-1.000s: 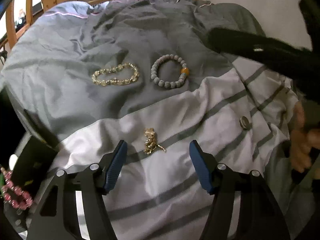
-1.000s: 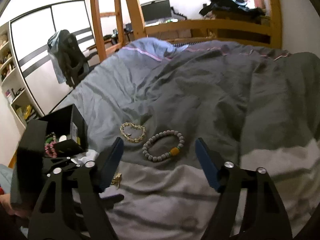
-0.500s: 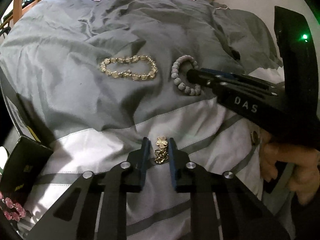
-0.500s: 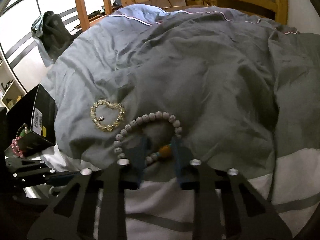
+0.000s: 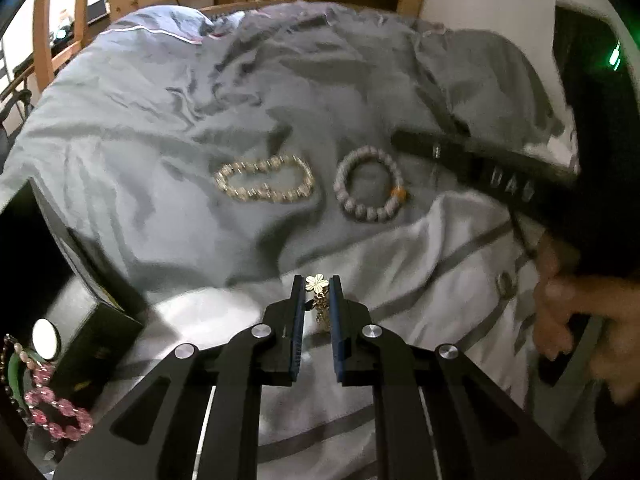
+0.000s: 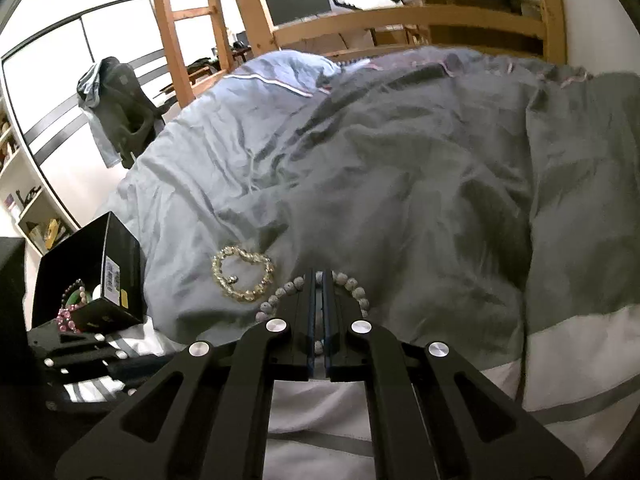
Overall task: Organize jewelry
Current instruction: 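Close the left gripper on the gold charm while the right closes on the grey bead bracelet, then lift the gold charm with the left gripper while the right lifts the grey bead bracelet toward the box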
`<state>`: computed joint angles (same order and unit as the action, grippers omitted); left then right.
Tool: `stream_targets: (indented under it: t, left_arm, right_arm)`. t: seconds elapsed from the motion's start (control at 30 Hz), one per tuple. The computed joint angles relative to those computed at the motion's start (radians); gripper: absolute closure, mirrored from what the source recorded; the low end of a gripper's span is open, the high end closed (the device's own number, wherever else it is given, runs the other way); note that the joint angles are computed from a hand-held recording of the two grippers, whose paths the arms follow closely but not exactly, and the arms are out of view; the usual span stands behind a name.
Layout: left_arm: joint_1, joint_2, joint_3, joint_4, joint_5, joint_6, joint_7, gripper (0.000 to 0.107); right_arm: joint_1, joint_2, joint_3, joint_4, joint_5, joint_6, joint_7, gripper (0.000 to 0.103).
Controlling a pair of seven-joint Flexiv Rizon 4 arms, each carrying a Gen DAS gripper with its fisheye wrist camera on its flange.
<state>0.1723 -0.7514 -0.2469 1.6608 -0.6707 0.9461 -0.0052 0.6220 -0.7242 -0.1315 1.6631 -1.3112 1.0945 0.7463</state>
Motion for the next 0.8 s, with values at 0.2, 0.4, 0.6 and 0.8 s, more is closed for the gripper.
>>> stream_targets:
  t: [0.2,0.4,0.6,0.8]
  left_arm:
    - [0.013,0.021,-0.016,0.021,-0.038,-0.007,0.034,0.095]
    - [0.007,0.038,-0.02,0.059,-0.049,0.026,0.097,0.095]
    - [0.01,0.041,-0.022,0.052,-0.086,0.028,0.092,0.095]
    - [0.017,0.055,-0.03,0.06,-0.119,0.026,0.117,0.095]
  right_arm:
    - [-0.019,-0.044,0.014,-0.011,0.097,0.067,-0.025,0.045]
    - [0.024,-0.071,-0.009,-0.037,0.214,0.047,-0.164,0.089]
    - [0.088,0.001,-0.106,0.024,0.036,0.006,0.014,0.09]
    - [0.059,0.03,-0.077,0.022,-0.106,-0.027,0.109,0.09]
